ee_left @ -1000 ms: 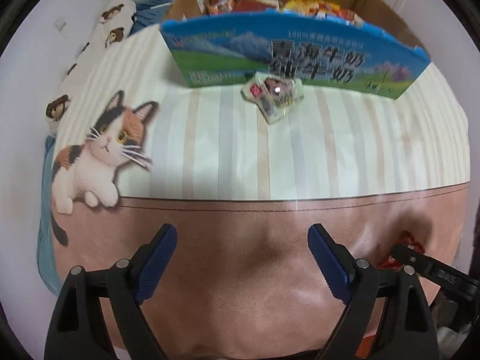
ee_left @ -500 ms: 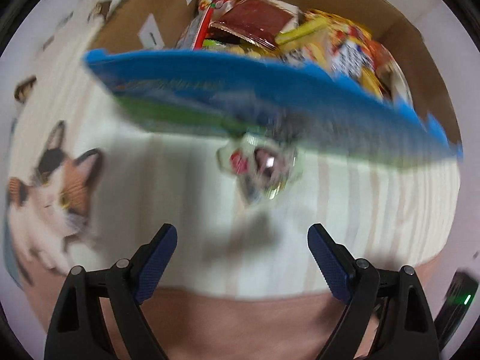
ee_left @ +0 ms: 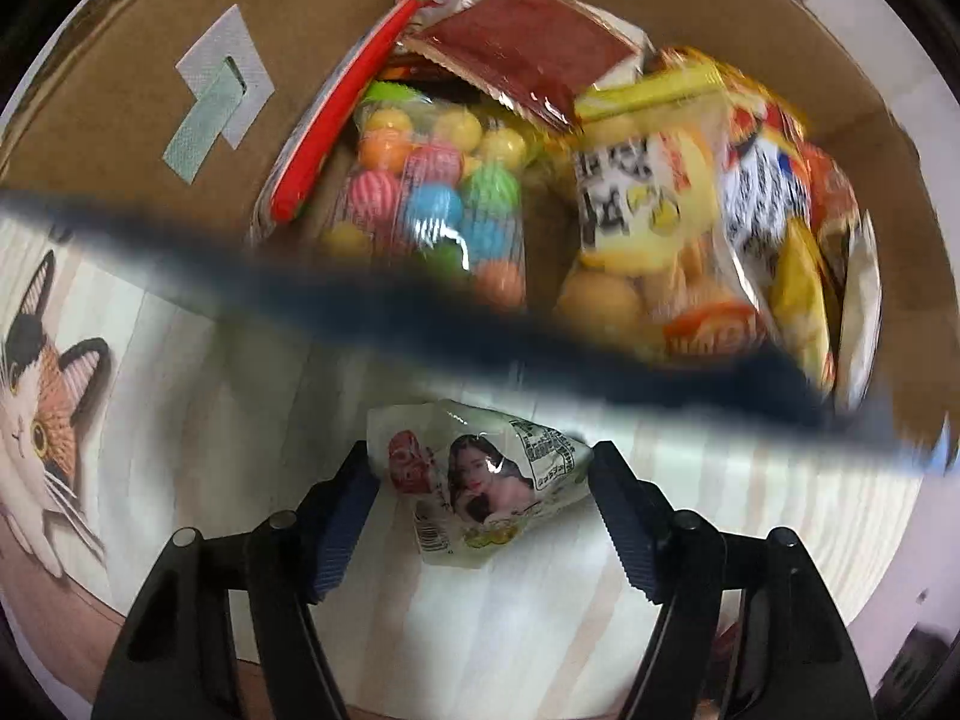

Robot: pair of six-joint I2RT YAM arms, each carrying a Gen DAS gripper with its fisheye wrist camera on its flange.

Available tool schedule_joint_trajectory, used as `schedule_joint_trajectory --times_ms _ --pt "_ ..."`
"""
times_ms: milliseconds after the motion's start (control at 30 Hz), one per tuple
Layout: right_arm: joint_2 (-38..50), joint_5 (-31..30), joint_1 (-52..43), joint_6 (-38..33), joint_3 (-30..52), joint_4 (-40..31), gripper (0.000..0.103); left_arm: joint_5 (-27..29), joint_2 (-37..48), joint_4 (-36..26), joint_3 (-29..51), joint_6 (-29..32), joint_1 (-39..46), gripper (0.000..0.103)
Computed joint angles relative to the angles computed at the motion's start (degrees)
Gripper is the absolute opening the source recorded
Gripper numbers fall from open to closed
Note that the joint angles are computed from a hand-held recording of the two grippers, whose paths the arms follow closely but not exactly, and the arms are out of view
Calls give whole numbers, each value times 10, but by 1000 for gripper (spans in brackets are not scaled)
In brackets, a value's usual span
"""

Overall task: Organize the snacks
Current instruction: 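Grasp the red triangular candy with the right tool while the left tool grasps the clear portrait-printed packet, then carry the red candy and clear packet into the box and release them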

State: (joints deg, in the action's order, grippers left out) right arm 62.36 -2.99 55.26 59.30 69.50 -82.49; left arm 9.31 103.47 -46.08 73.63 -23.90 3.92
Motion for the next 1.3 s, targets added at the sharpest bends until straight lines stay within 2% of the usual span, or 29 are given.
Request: schedule_joint_trajectory --times_ms 167,367,500,633,667,767,800,933,1000,1067,1300 --pt "-27 -34 -53 -60 -3 -29 41 -1 -83 -26 -82 42 -7 69" --pt "-54 -66 17 -23 -24 -34 41 -14 -209 -86 -204 88 -24 69" --pt "-57 -61 64 9 -41 -25 41 -28 -238 -73 -249 71 -39 69" --pt "-56 -54 76 18 -51 -20 44 -43 -228 -47 -262 50 -48 70" --pt "-59 -54 81 23 -61 -12 44 -46 -221 -43 -257 25 -71 71" --pt "-48 -54 93 30 -63 -3 45 -47 -232 -44 -266 25 -70 71" --pt "-37 -51 104 41 -60 5 45 -47 -212 -41 -250 21 -74 71" --pt "-3 -42 137 69 -55 33 54 -45 -196 -39 -239 4 -86 71" --pt "10 -38 147 72 -50 37 57 -43 -182 -28 -237 18 -70 71" --pt "28 -30 158 71 -41 33 57 -42 -179 -30 -234 29 -58 71" --pt "67 -7 194 81 -22 34 56 -59 -193 -32 -238 11 -81 70"
